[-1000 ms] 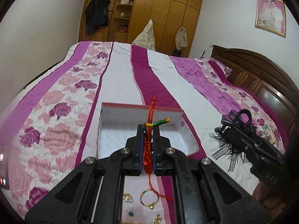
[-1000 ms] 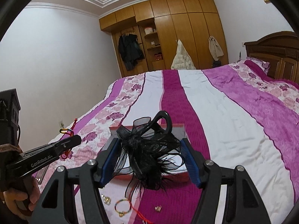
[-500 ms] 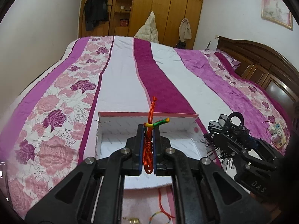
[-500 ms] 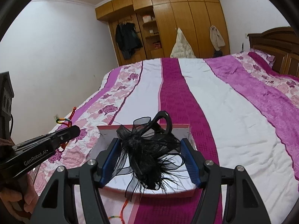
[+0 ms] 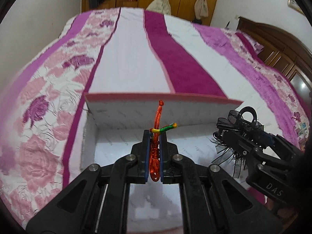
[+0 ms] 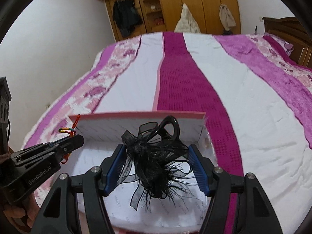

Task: Organize jewelry
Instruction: 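Carry the bracelet in the left tool while the right tool carries the hair clip into the red box, then open the left tool dropping the bracelet while the right tool releases the hair clip into the box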

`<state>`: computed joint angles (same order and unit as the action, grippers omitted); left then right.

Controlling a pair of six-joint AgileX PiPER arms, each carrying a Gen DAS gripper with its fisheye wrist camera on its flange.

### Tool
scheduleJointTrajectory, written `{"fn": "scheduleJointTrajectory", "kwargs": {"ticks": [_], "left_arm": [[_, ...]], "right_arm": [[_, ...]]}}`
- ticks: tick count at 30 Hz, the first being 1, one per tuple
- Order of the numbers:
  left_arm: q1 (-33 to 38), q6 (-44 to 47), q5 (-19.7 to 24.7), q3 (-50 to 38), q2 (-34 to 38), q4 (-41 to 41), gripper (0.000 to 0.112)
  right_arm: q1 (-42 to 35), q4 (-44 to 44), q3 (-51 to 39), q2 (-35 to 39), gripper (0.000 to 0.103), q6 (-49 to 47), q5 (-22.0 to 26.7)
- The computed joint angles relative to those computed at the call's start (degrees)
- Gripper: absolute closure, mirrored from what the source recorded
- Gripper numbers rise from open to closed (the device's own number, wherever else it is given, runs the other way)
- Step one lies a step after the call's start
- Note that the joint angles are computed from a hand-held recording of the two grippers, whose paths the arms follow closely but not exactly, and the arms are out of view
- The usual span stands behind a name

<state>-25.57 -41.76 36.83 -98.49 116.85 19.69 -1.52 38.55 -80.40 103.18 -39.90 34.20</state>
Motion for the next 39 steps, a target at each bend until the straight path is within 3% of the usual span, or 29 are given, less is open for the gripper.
{"fn": "scheduleJointTrajectory", "kwargs": {"ticks": [7,15,18,20,25,39], "left_arm": [[2.0,6.2,6.2,-9.0,8.2,-7.6,0.112],[3.7,9.1,10.7,-14.0,11.6,-13.5,0.111],[4.0,9.9,9.8,-13.1,11.2,-14.8,0.108],[4.4,10.7,8.9,-12.5,11.0,-15.7,0.103],[3.8,8.9,8.8,-11.2,10.0,-13.7,0.075],[-0.2,2.6,6.5,-4.0,0.6,-4.6,0.069]], "right_arm": [[1.4,-7.7,-6.7,8.0,0.035,6.9,2.3],[2.8,-16.7,-11.8,12.9,0.035,14.1,3.5],[3.0,-18.6,-12.8,13.5,0.034,15.7,4.0],[3.4,-20.1,-13.6,14.0,0.027,17.1,4.5],[3.5,-20.1,-13.3,13.5,0.022,17.6,4.2],[-0.8,-9.0,-6.7,4.2,0.021,9.1,4.6]]}}
